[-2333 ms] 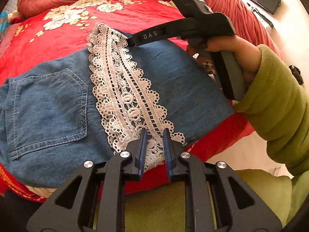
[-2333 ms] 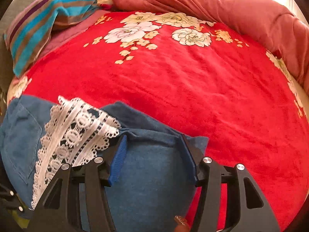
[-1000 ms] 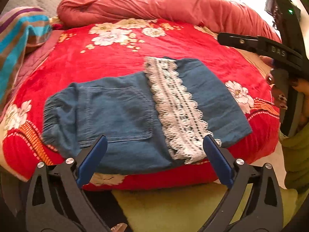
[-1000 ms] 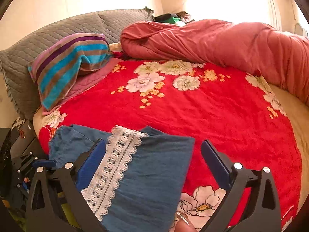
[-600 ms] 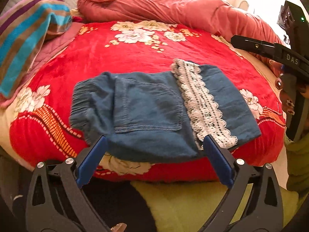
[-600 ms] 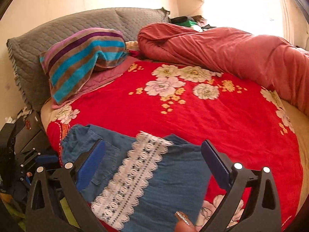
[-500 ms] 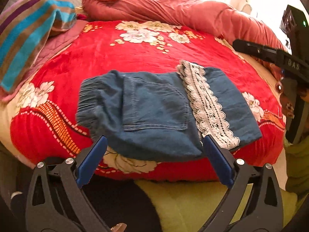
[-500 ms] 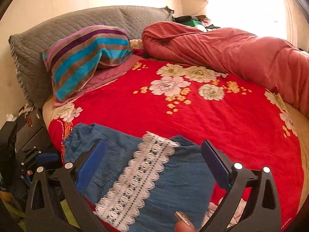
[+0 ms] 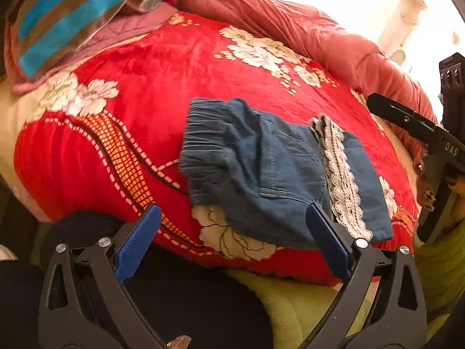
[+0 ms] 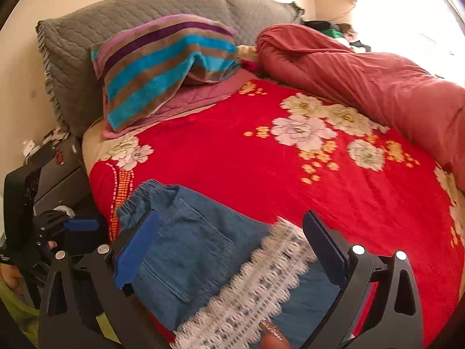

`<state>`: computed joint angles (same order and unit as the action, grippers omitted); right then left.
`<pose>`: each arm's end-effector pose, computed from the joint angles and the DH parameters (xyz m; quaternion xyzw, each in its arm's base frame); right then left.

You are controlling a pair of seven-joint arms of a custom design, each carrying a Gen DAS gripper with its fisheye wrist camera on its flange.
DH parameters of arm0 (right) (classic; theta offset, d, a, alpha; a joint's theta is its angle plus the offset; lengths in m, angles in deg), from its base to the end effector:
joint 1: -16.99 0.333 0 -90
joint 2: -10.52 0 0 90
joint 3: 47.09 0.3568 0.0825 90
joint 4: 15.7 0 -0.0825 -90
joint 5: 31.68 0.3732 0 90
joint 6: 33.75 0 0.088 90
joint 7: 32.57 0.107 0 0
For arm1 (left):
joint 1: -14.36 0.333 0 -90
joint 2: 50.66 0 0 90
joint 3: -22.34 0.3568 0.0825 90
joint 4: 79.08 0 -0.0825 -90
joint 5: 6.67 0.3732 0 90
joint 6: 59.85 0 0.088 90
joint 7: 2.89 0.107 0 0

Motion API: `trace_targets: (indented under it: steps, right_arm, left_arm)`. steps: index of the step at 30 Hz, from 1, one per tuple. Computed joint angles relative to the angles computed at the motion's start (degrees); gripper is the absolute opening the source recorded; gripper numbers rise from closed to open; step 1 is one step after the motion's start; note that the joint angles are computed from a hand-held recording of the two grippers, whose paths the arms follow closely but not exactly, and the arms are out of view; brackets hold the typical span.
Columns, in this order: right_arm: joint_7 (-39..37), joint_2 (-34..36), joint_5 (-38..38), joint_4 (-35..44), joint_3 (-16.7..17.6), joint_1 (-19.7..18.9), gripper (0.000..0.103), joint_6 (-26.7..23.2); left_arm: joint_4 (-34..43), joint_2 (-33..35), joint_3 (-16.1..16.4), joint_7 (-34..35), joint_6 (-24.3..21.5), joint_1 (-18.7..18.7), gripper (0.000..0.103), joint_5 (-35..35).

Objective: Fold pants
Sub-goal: 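Lift the waistband end with the right tool and fold it over onto the lace hem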

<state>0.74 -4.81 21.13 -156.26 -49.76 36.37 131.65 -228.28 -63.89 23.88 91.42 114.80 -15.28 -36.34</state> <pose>0.4551 0.0868 0.5065 -0.7782 0.4843 -0.1671 0.3632 0.4114 -0.1756 0.4523 -0.6437 0.6868 -0.3275 0.0824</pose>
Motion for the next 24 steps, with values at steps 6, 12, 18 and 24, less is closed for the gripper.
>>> trace_targets:
  steps: [6, 12, 18, 24]
  right_arm:
    - [0.94, 6.97, -2.31, 7.19, 1.20, -0.99, 0.098, -9.72]
    - [1.50, 13.61, -9.07, 13.71, 4.63, -2.67, 0.098, -17.20]
    - [1.78, 19.50, -14.18, 20.04, 6.66, -3.38, 0.098, -23.50]
    - [2.27, 24.55, -18.57, 23.97, 8.05, -3.46, 0.098, -26.58]
  left_arm:
    - [1.35, 1.25, 5.33, 10.41, -0.73, -5.90, 0.093, -14.19]
    - [3.81, 2.51, 6.53, 22.29, -2.85, -7.82, 0.093, -28.12]
    - [7.07, 4.86, 6.11, 32.19, -8.15, -6.19, 0.068, -39.90]
    - [8.59, 7.14, 3.89, 37.78, -11.89, -2.13, 0.065, -47.12]
